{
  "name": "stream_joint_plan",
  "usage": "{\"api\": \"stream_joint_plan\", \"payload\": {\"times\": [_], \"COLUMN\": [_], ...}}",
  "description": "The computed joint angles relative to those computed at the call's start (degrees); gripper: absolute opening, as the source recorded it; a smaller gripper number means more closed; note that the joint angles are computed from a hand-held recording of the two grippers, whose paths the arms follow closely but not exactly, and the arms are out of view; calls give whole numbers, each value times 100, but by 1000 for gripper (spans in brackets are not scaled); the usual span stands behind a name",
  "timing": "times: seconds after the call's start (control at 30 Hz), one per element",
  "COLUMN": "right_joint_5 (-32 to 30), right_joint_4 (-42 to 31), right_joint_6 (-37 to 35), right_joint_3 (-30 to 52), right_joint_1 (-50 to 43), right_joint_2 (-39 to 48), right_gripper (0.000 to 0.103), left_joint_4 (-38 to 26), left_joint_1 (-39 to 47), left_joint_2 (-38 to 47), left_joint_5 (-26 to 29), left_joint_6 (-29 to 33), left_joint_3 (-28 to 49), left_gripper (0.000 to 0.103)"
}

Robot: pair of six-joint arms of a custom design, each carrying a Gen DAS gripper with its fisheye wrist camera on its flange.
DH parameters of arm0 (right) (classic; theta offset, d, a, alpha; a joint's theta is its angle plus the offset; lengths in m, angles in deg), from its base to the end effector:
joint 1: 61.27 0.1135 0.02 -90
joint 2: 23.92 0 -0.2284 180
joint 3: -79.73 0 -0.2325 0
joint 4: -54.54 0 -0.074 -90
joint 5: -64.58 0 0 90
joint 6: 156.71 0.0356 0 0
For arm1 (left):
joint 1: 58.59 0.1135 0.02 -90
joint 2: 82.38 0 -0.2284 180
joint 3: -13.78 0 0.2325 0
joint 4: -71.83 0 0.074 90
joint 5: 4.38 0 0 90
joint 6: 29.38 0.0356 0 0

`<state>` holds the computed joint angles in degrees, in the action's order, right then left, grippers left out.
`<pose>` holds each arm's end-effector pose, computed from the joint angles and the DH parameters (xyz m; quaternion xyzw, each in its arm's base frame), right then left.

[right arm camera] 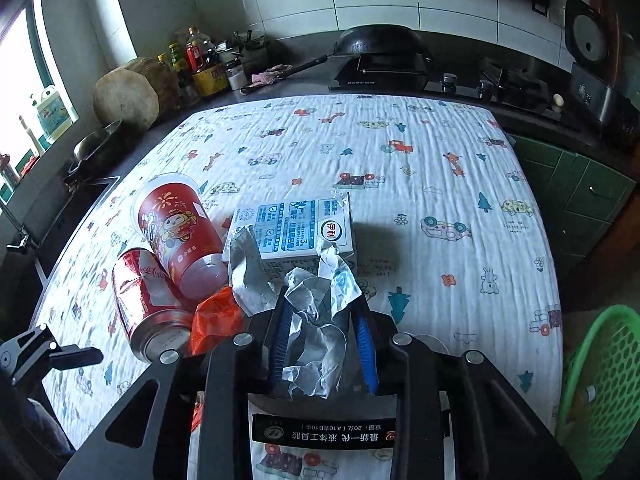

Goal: Collect trash
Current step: 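Grasp the crumpled foil with the right gripper while the left gripper grasps the orange wrapper, then drop the foil and orange wrapper into the green basket with both grippers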

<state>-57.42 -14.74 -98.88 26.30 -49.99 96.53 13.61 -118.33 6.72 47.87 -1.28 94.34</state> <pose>0.4023 0.0995 0.2422 -0.4055 0.8449 0.2232 0.2680 0.1633 -0.2366 0.2135 -0.0826 0.9254 -0.0119 0.3696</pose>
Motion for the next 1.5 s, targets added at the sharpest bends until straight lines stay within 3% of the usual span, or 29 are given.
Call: {"api": "stream_joint_plan", "payload": {"times": [0.1,0.2,0.33,0.43,0.53,0.67,0.8,1.2,1.5], "right_joint_5": [-18,-68,-137,-194,-266,-372,-495,-892,-1218], "right_joint_4": [-5,-35,-84,-147,-196,-266,-358,-667,-968], "right_joint_6": [5,-4,-12,-45,-68,-83,-87,-198,-446], "right_joint_3": [-34,-7,46,120,167,265,388,771,1095], "right_joint_1": [-14,-48,-134,-218,-313,-452,-598,-1219,-1793], "right_joint_2": [-79,-89,-71,-58,-75,-71,-68,-223,-230], "right_gripper": [28,28,28,28,28,28,27,27,27], "left_joint_4": [-48,-455,-695,-721,-512,-171,-6,423,390], "left_joint_1": [148,204,349,447,557,645,602,484,240], "left_joint_2": [591,1305,1766,1868,1787,1622,1383,412,11], "left_joint_5": [98,-134,-350,-461,-454,-406,-475,-369,-447], "left_joint_6": [343,594,701,664,718,794,797,616,537], "left_joint_3": [473,1181,1653,1767,1639,1422,1226,474,384], "left_gripper": [75,75,74,67,53,24,13,6,4]}}
